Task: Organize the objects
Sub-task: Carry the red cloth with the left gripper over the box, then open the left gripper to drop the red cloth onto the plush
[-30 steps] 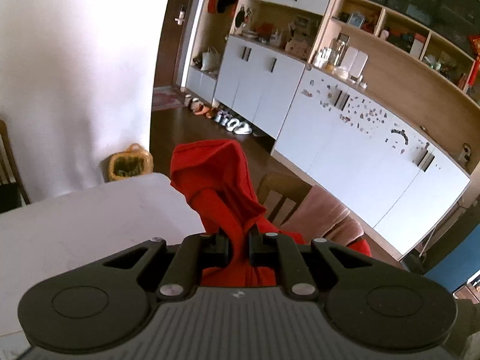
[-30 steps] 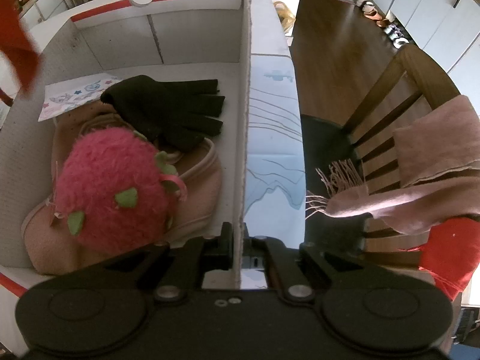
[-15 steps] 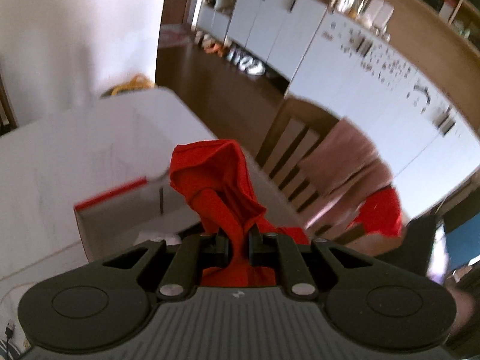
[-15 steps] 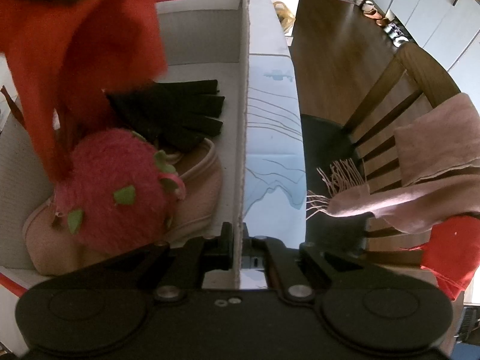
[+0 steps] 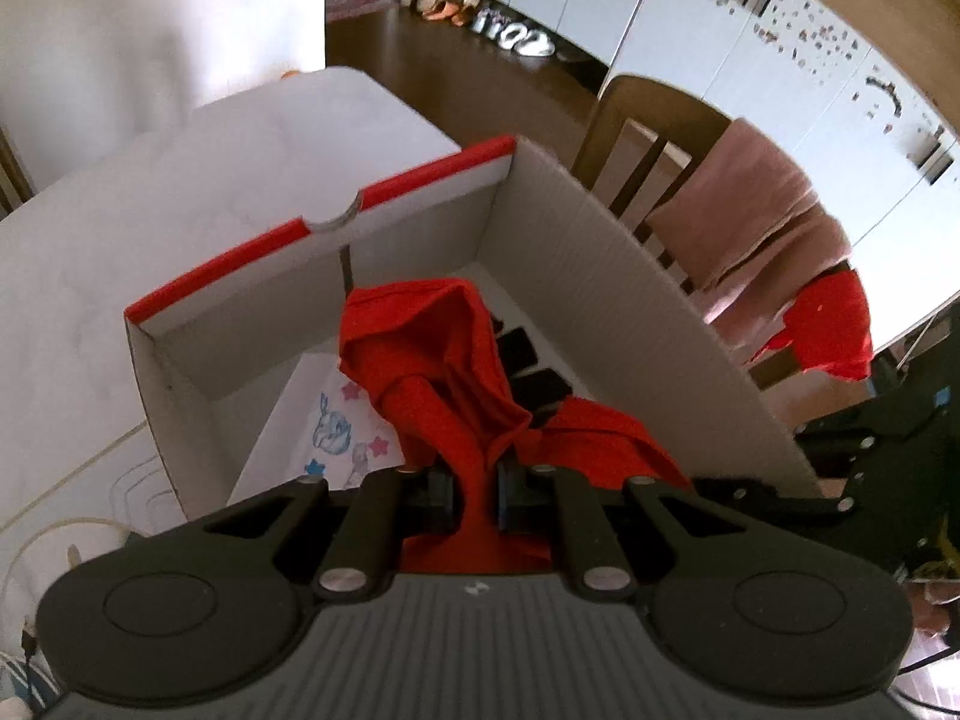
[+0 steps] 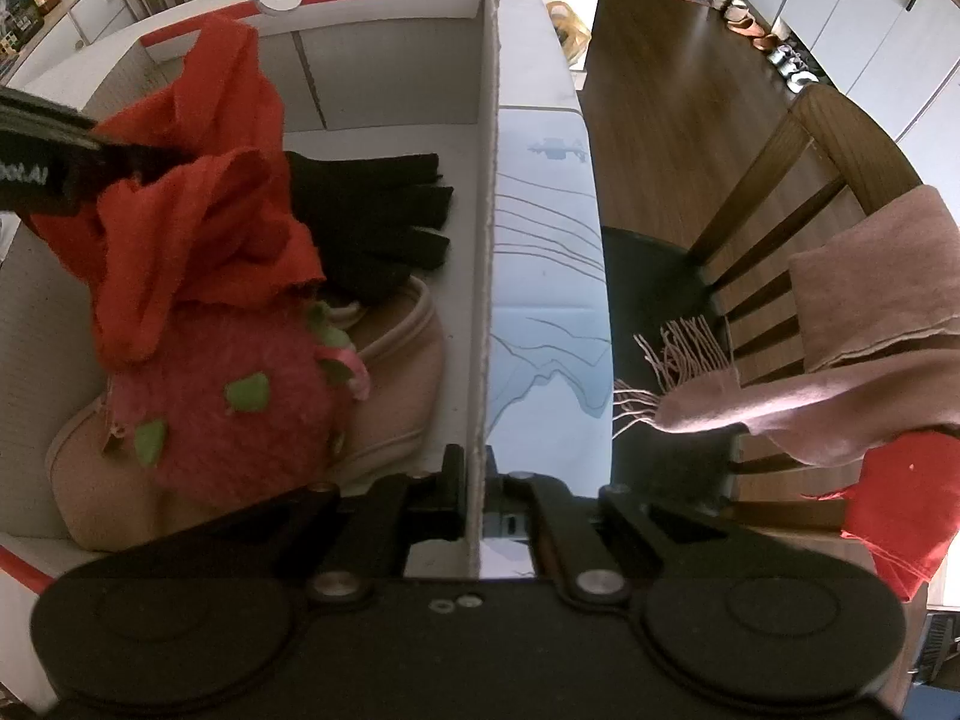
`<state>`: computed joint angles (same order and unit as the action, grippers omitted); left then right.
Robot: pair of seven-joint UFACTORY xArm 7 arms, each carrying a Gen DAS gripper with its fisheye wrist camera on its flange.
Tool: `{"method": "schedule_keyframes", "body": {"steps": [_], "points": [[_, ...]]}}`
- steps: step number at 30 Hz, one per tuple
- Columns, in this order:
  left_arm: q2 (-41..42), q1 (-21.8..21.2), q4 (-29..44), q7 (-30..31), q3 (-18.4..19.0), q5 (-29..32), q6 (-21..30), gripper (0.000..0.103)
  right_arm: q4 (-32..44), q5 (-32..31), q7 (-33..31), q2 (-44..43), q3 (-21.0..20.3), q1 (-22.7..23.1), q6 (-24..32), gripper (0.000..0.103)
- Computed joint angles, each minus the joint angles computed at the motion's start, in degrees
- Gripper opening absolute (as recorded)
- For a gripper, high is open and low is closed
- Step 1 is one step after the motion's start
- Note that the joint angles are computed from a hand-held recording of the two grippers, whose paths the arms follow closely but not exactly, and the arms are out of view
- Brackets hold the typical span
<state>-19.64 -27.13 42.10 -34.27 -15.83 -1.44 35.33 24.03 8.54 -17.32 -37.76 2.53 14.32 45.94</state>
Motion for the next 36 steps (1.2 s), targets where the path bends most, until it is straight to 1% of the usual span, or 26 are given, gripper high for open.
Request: {"method": "schedule_keyframes", "body": {"steps": [3, 4, 5, 6, 7, 8, 13, 15, 20, 26, 33, 36], "points": [[0.8, 0.3, 0.6, -0.7, -0.7, 1.5, 1.7, 0.020, 0.1, 0.0, 0.1, 0.1, 0.0, 0.0, 0.1, 0.002], [0.8, 0.2, 0.4, -0.7, -0.7, 1.5, 2.0, 0.028, 0.1, 0.1, 0.2, 0.1, -0.1, 0.0, 0.1, 0.002], [0.8, 0.1, 0.3, -0.7, -0.6, 1.3, 2.2, 0.040, 0.2, 0.1, 0.1, 0.1, -0.1, 0.0, 0.2, 0.002], [0.8, 0.2, 0.2, -1.1, -0.7, 1.5, 2.5, 0.050, 0.2, 0.0, 0.1, 0.1, -0.1, 0.0, 0.2, 0.002], [0.8, 0.5, 0.2, -2.1, -1.1, 2.5, 2.9, 0.070, 0.2, 0.0, 0.1, 0.1, -0.1, 0.0, 0.2, 0.002], [0.5, 0.7, -0.1, -2.9, -1.4, 3.2, 3.0, 0.079, 0.2, -0.1, 0.2, 0.1, 0.0, 0.0, 0.2, 0.002], [-2.4, -0.2, -2.4, -2.4, -0.2, 1.3, 1.5, 0.079, 0.1, -0.3, 0.4, 0.2, 0.1, 0.0, 0.1, 0.002], [-3.9, -0.3, -3.1, -2.5, -0.4, 1.2, 1.6, 0.079, 0.1, -0.3, 0.4, 0.2, 0.1, 0.0, 0.1, 0.002], [-9.6, -1.1, -5.9, -1.9, -0.1, -0.3, 1.6, 0.079, 0.1, -0.5, 0.7, 0.2, 0.4, 0.0, 0.1, 0.002], [-17.2, -1.1, -8.6, -2.6, -0.8, -0.8, 2.8, 0.079, 0.0, -0.9, 1.0, -0.2, 0.5, 0.1, 0.3, 0.002], [-28.2, -0.3, -11.8, -4.8, -1.7, -0.7, 7.7, 0.079, 0.3, -1.4, 1.5, -0.2, 0.9, 0.1, 0.7, 0.003], [-34.0, 0.3, -13.3, -5.9, -1.7, -0.5, 11.0, 0.079, 0.5, -1.6, 1.6, -0.2, 0.9, 0.2, 0.9, 0.003]]}}
